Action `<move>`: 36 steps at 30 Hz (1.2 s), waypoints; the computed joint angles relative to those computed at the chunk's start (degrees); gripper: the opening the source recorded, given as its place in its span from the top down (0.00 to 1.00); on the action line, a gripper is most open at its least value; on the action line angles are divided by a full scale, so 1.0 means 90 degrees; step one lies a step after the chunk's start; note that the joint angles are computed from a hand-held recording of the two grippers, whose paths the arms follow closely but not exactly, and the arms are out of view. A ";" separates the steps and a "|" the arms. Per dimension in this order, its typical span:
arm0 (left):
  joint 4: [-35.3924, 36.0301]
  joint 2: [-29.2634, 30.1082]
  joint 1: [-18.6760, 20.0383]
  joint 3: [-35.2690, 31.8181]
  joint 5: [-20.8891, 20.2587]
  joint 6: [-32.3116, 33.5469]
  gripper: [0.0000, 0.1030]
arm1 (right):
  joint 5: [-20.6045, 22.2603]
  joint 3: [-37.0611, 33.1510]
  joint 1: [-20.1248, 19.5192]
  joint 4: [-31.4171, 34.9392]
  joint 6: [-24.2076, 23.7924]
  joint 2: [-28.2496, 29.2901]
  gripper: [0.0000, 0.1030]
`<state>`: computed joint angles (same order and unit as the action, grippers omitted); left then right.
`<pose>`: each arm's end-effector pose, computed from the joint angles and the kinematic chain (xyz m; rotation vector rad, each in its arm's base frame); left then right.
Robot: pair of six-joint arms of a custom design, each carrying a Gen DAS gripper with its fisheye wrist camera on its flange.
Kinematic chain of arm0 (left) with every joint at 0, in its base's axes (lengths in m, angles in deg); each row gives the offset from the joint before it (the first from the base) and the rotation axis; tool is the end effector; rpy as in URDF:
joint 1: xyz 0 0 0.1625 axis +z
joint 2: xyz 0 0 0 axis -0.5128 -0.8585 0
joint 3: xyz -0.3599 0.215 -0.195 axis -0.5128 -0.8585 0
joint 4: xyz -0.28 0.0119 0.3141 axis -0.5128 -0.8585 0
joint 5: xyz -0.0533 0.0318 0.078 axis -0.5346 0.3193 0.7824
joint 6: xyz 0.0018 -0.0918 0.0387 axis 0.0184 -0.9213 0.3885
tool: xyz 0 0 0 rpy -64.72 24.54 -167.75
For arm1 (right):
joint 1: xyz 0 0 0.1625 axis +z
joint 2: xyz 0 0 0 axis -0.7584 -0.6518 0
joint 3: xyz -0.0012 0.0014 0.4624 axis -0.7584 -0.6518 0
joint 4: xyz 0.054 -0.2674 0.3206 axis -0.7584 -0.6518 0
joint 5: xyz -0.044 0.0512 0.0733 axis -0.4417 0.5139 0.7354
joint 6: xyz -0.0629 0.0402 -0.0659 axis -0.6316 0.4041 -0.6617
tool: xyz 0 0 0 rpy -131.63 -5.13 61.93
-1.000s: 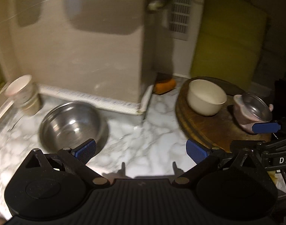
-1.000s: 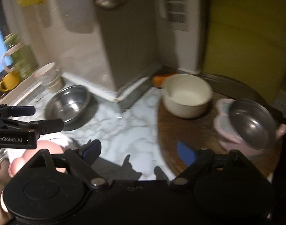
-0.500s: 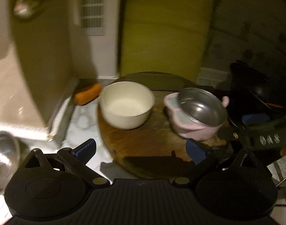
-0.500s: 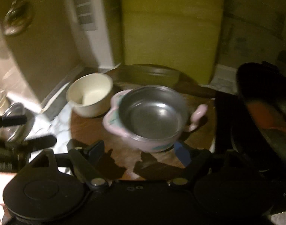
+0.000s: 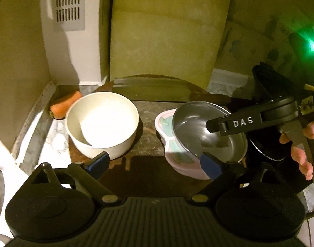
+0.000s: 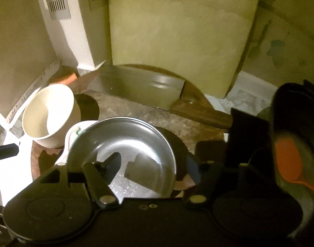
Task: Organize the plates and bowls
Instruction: 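Close both grippers on the rim of the pink pot holding a steel pan, then lift the pink pot with both grippers and carry it over the plate stack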
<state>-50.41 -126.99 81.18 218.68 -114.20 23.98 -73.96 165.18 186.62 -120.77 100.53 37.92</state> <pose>-0.0860 -0.3514 0.2817 1.3943 2.5536 -0.3217 0.3494 -0.2601 0.0418 -0.2506 -2.0551 0.8239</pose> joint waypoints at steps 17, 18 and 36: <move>0.0633 0.0824 0.0485 -0.0480 -0.0913 -0.0464 0.44 | 0.0318 0.0132 -0.0467 -0.0154 -0.0724 -0.0145 0.80; 0.0671 0.0846 0.0489 -0.0496 -0.0936 -0.0504 0.49 | 0.0336 0.0121 -0.0457 -0.0057 -0.0667 -0.0162 0.81; 0.1070 0.0354 0.0520 -0.0423 -0.0735 -0.0601 0.66 | 0.0560 -0.0174 0.0191 0.0726 0.0218 0.0004 0.93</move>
